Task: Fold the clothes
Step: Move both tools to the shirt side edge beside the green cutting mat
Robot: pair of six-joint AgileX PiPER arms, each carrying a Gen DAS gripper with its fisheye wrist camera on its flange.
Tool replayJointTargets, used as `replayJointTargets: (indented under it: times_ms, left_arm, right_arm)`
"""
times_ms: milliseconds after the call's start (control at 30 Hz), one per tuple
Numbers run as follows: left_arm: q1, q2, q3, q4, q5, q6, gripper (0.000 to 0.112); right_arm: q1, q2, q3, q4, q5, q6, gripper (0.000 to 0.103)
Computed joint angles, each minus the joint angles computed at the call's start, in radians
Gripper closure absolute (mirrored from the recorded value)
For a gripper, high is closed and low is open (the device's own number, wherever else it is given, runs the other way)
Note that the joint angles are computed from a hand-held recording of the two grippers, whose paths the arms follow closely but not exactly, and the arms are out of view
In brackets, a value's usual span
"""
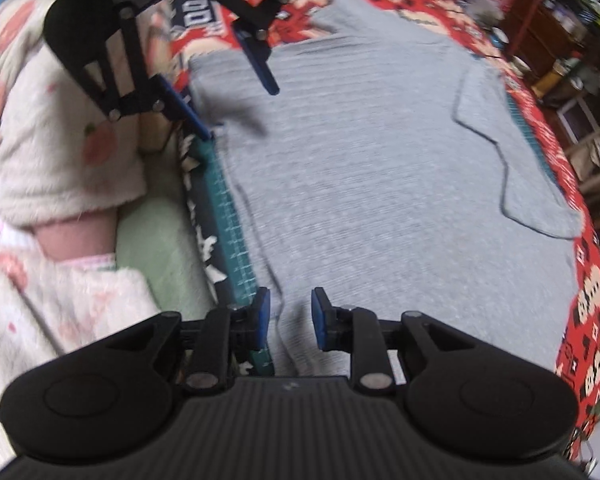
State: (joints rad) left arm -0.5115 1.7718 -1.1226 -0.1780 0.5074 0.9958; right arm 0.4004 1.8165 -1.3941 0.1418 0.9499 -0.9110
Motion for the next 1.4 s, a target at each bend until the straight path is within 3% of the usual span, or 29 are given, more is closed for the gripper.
replayJointTargets:
  times_ms: [233,333,533,667,867,1000,1100,1200,1400]
  left_arm:
    - [0.011,0.015,0.022,-0.065,0.001,0.075,0.061]
    - [0.010,0.030,0.016,-0.038,0.000,0.055,0.071]
    - [0.024,0.042,0.012,-0.043,-0.002,0.099,0.078]
    - [0.030,0.047,0.011,-0.040,-0.013,0.102,0.108]
    - [0.064,0.028,-0.002,-0.129,0.059,0.243,0.109]
    - [0.065,0.041,-0.027,-0.075,0.099,0.226,0.109]
    - [0.066,0.046,-0.031,-0.069,0.087,0.196,0.108]
    - [0.073,0.032,-0.024,-0.082,0.084,0.167,0.096]
    - [0.112,-0.006,-0.035,-0.115,0.126,0.112,0.084]
  right_arm:
    - [0.023,0.013,0.046,-0.047,-0.052,-0.012,0.076]
    - [0.021,0.022,0.040,-0.049,-0.050,-0.011,0.076]
    - [0.028,0.025,0.048,-0.055,-0.061,-0.004,0.079]
    - [0.025,0.043,0.019,-0.053,-0.041,0.022,0.093]
    - [0.018,0.058,-0.029,-0.012,0.028,0.003,0.097]
    - [0.021,0.071,-0.049,-0.012,0.058,-0.001,0.097]
    - [0.024,0.082,-0.059,-0.033,0.070,0.006,0.095]
    - [0.016,0.083,-0.086,-0.019,0.101,0.020,0.084]
    - [-0.029,0.063,-0.146,0.057,0.154,0.067,0.084]
